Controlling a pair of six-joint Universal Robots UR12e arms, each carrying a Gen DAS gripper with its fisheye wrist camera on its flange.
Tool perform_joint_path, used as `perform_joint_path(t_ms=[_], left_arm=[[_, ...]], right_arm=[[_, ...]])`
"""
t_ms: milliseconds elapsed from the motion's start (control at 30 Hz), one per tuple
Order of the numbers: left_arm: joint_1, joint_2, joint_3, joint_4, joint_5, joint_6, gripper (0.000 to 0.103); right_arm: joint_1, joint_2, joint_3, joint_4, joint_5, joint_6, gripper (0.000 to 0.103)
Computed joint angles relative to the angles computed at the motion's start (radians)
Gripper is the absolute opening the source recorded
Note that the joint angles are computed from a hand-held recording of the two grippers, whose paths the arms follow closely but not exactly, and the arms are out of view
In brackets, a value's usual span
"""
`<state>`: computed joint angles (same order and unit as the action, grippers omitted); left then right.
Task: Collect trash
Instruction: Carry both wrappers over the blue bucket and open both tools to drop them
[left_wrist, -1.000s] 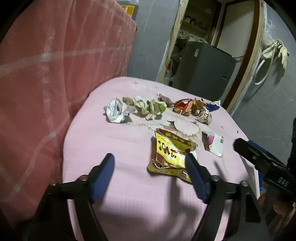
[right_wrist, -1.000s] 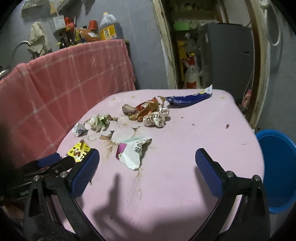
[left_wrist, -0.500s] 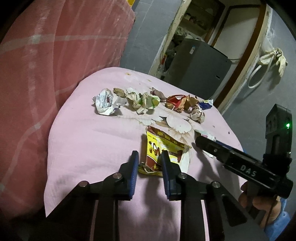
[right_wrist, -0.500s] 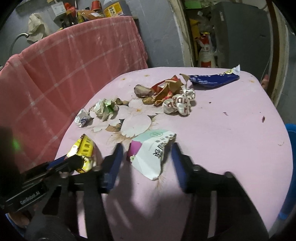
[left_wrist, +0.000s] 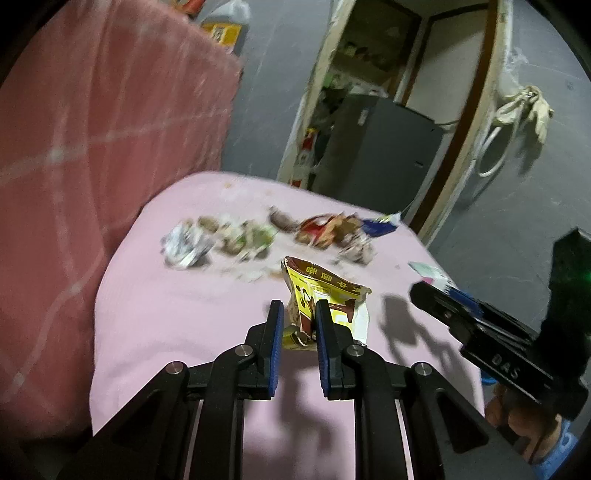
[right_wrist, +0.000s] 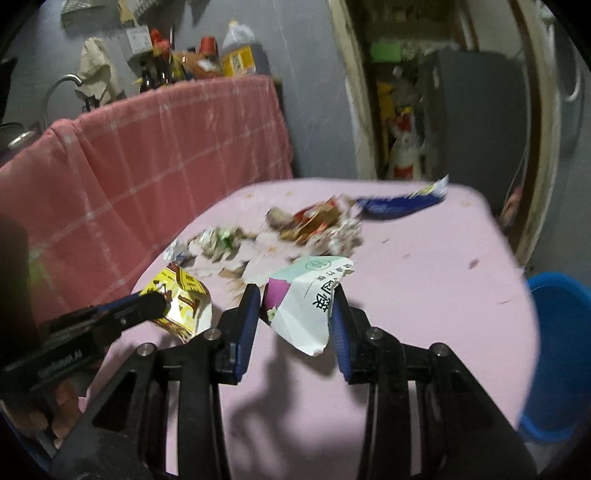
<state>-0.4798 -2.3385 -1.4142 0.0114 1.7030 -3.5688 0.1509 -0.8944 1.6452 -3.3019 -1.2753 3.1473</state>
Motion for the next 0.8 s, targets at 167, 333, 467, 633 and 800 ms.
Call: perform_joint_path(t_ms=[167, 333, 467, 633, 800], left_arm=[[-0.024, -0.036, 0.078, 0.034, -0.019, 0.036, 0.014], [-0.055, -0.103, 0.206, 0.056, -0.065, 0.077, 0.014], [-0.075, -0.159, 0.304, 0.091, -0.105, 0.085, 0.014], [-0.100, -0.227, 0.432, 0.103, -0.126, 0.095, 0.014], [-0.119, -0.294, 0.569, 0.024, -0.136, 0.113, 0.014]], right_arm=[[-0.031, -0.037, 0.057, -0.130, -0.064, 0.010, 0.037], [-0.072, -0.076, 0.111, -0.241, -0.131, 0.014, 0.037], [-0.102, -0.099, 0.146, -0.318, -0.191, 0.005, 0.038], [-0.130, -0.115, 0.170, -0.369, -0.247, -0.013, 0.038], [-0.158, -0.116, 0.175, -0.359, -0.279, -0.013, 0.038]])
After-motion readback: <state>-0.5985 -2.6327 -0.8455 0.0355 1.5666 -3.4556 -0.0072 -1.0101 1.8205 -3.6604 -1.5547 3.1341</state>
